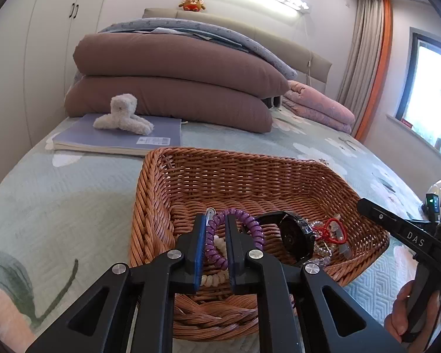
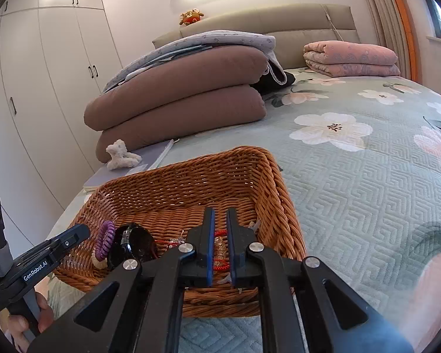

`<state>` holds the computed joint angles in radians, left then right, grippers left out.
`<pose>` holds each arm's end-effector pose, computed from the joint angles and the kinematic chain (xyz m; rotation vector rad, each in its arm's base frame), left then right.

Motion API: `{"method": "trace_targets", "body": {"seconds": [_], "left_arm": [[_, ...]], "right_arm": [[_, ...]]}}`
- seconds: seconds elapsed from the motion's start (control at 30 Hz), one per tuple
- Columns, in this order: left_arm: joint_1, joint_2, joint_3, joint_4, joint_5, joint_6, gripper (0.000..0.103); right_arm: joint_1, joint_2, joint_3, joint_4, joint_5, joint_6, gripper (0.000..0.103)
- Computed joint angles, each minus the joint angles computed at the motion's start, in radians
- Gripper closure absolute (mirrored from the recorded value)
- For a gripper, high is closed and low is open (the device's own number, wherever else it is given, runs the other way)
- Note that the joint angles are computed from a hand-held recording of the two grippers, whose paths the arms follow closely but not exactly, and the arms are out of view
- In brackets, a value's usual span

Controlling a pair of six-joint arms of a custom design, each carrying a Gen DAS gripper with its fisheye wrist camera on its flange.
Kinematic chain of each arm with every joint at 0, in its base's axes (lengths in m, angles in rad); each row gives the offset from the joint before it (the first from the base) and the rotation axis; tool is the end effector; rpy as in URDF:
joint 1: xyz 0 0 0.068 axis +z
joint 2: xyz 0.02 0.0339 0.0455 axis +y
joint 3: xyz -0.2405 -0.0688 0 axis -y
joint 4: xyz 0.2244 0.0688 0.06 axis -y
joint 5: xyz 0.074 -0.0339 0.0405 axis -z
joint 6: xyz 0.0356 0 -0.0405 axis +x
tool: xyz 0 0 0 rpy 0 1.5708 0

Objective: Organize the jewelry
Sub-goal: 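Carry the coil and red bracelet into the wicker basket and open both tools, then move the left tool to the silver wire hoop while the right tool approaches the clear bead bracelet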

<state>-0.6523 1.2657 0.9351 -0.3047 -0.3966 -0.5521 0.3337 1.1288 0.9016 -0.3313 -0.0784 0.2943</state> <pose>0.2193 -0.1502 0.2634 -0.1103 2.1585 -0.2592 0.2279 0.0819 0.2808 -0.0895 2.1594 0.4505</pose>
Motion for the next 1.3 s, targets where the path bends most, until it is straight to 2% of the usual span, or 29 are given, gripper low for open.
{"method": "trace_targets", "body": {"seconds": [0.1, 0.17, 0.23, 0.33, 0.43, 0.5, 0.53, 0.6, 0.67, 0.7, 0.8, 0.9, 1.0, 1.07, 1.13, 1.17, 1.3], "left_arm": [[-0.003, -0.022, -0.014, 0.006, -0.004, -0.015, 0.076], [-0.027, -0.066, -0.038, 0.02, -0.059, -0.017, 0.061], [-0.059, -0.118, -0.062, 0.035, -0.117, -0.009, 0.055], [-0.132, -0.189, -0.083, 0.035, -0.234, 0.003, 0.05], [-0.242, -0.241, -0.079, 0.009, -0.404, 0.001, 0.047], [-0.336, -0.259, -0.054, -0.018, -0.545, 0.005, 0.044], [-0.374, -0.268, -0.041, -0.035, -0.586, 0.0, 0.044], [-0.46, -0.306, -0.026, -0.087, -0.634, -0.036, 0.044], [-0.566, -0.33, -0.011, -0.172, -0.702, -0.102, 0.044], [-0.612, -0.337, -0.004, -0.221, -0.728, -0.14, 0.044], [-0.713, -0.355, 0.004, -0.352, -0.734, -0.27, 0.044], [-0.763, -0.358, -0.016, -0.381, -0.691, -0.331, 0.044], [-0.823, -0.294, 0.01, -0.457, -0.753, -0.444, 0.044], [-0.817, -0.284, 0.008, -0.426, -0.719, -0.43, 0.044], [-0.782, -0.29, -0.016, -0.36, -0.653, -0.381, 0.044], [-0.747, -0.298, -0.038, -0.31, -0.586, -0.34, 0.044], [-0.66, -0.28, -0.096, -0.227, -0.446, -0.343, 0.044]], "right_arm": [[0.008, -0.026, -0.013, 0.008, 0.012, 0.0, 0.087], [0.013, -0.07, -0.038, 0.021, 0.027, -0.003, 0.074], [0.028, -0.118, -0.057, 0.025, 0.065, -0.009, 0.068], [0.059, -0.197, -0.072, 0.011, 0.126, -0.036, 0.068], [0.122, -0.323, -0.106, 0.015, 0.25, -0.059, 0.067], [0.199, -0.397, -0.113, 0.002, 0.376, -0.086, 0.067], [0.276, -0.439, -0.114, -0.016, 0.484, -0.101, 0.065], [0.402, -0.487, -0.098, -0.074, 0.627, -0.093, 0.06], [0.494, -0.53, -0.074, -0.159, 0.673, -0.052, 0.049], [0.565, -0.552, -0.057, -0.219, 0.715, -0.014, 0.049], [0.811, -0.6, -0.015, -0.419, 0.862, 0.144, 0.049], [1.048, -0.589, 0.016, -0.64, 0.986, 0.347, 0.049], [1.246, -0.536, 0.019, -0.829, 1.032, 0.521, 0.048], [1.351, -0.476, 0.009, -0.927, 1.06, 0.635, 0.049], [1.357, -0.467, -0.034, -0.896, 1.015, 0.63, 0.049], [1.358, -0.475, -0.062, -0.873, 0.99, 0.624, 0.049], [1.3, -0.48, -0.119, -0.798, 0.899, 0.554, 0.049]]}}
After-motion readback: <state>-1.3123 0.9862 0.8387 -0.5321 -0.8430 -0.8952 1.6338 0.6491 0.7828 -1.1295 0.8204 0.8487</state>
